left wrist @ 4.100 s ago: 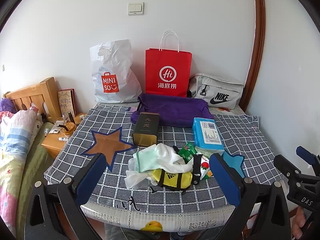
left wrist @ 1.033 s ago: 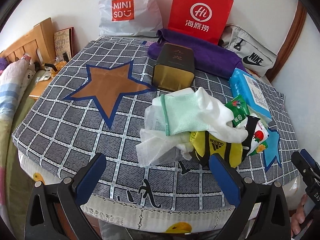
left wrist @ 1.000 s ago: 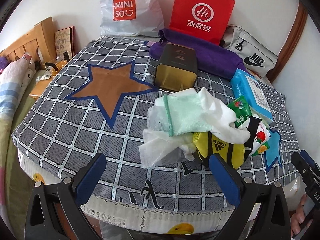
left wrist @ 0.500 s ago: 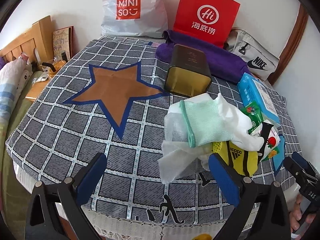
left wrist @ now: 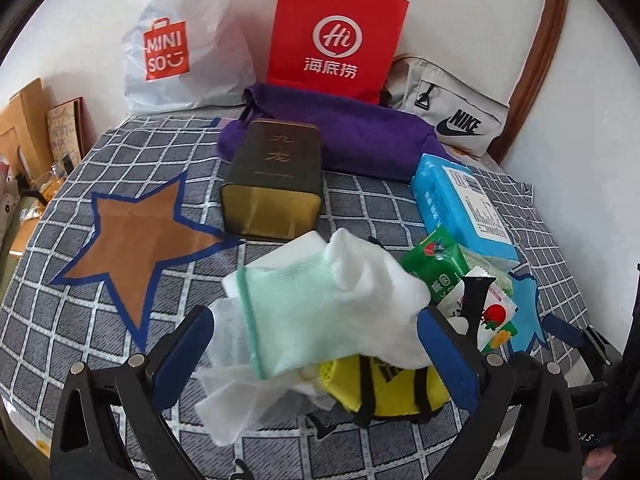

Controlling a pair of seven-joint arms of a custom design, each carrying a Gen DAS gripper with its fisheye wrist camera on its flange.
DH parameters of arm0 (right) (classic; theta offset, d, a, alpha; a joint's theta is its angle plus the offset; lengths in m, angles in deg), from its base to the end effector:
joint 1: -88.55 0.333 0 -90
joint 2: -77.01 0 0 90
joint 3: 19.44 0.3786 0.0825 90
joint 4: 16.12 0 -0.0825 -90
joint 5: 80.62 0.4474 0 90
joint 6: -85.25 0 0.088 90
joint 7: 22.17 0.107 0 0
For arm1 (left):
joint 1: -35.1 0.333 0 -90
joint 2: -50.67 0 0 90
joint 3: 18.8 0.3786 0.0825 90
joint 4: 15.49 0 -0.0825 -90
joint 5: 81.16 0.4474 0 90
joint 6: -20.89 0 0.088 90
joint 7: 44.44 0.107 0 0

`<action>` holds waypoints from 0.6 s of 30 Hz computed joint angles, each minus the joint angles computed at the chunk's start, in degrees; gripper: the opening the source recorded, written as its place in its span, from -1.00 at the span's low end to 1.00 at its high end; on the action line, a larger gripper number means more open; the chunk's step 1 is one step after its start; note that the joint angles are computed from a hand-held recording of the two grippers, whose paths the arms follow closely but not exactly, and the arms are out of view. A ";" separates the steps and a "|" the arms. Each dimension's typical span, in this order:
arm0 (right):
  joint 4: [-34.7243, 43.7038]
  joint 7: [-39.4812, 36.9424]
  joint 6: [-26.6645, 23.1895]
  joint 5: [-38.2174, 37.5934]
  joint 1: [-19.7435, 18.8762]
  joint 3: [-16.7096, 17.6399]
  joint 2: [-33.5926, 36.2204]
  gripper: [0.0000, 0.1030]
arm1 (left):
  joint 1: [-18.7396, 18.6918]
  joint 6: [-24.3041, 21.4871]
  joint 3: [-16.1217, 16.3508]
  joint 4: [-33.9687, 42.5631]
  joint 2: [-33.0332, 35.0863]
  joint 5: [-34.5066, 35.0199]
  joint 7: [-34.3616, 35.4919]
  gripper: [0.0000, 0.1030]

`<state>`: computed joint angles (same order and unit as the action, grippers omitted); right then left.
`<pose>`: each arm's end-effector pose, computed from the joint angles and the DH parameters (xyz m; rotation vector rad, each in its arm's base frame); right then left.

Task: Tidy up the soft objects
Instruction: 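Move the left tool to the white glove pile while the right tool approaches the green-wrapped pack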

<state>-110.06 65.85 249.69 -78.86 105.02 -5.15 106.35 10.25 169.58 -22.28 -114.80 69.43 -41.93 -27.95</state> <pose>0.7171 0.3814 0.4333 -2.0680 1.2725 -0.3390 0.6670 -0.3677 0.4767 -2.1037 1.5496 -0.7619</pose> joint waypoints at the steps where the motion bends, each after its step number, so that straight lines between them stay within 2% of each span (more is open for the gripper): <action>1: 0.05 0.16 -0.15 -0.05 0.06 -0.19 0.02 0.91 | 0.05 -0.87 -0.32 1.55 1.20 -0.43 1.46 0.98; 2: 0.16 0.23 -0.29 -0.10 0.06 -0.36 0.10 0.91 | -0.25 -3.52 -0.60 3.99 2.92 -0.89 3.82 0.96; 4: 0.21 0.64 -0.35 -0.28 0.18 -0.80 0.11 0.91 | -1.25 -8.53 -0.69 8.52 6.12 -1.23 8.38 0.69; 5: 0.26 0.82 -0.35 -0.32 0.18 -0.92 0.15 0.91 | -1.74 -9.56 -0.45 9.66 7.03 -1.20 9.42 0.53; 7: 0.22 0.72 -0.17 -0.06 -0.22 -0.63 0.17 0.91 | -3.40 -11.79 0.76 11.55 8.24 0.56 9.53 0.49; 9: 0.27 0.37 0.06 0.12 -0.57 -0.29 0.26 0.91 | -3.26 -11.42 0.65 11.93 8.43 0.11 10.70 0.11; 10: 0.37 0.14 0.15 0.16 -0.70 -0.14 0.35 0.91 | -3.07 -11.01 0.60 11.88 8.35 -0.44 10.97 0.03; 12: 0.79 -0.05 0.16 0.13 -0.70 -0.11 0.65 0.91 | -2.34 -9.48 0.27 11.37 7.94 -2.17 11.71 -0.28; 18: 2.83 -0.34 -0.77 0.40 -0.43 0.04 1.83 0.91 | -0.87 -5.10 -0.08 9.34 6.83 -7.99 12.49 -0.55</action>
<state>-107.23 65.51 248.92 -78.47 104.59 -5.11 108.18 9.38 164.48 -22.36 -105.47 76.26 -49.92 -15.46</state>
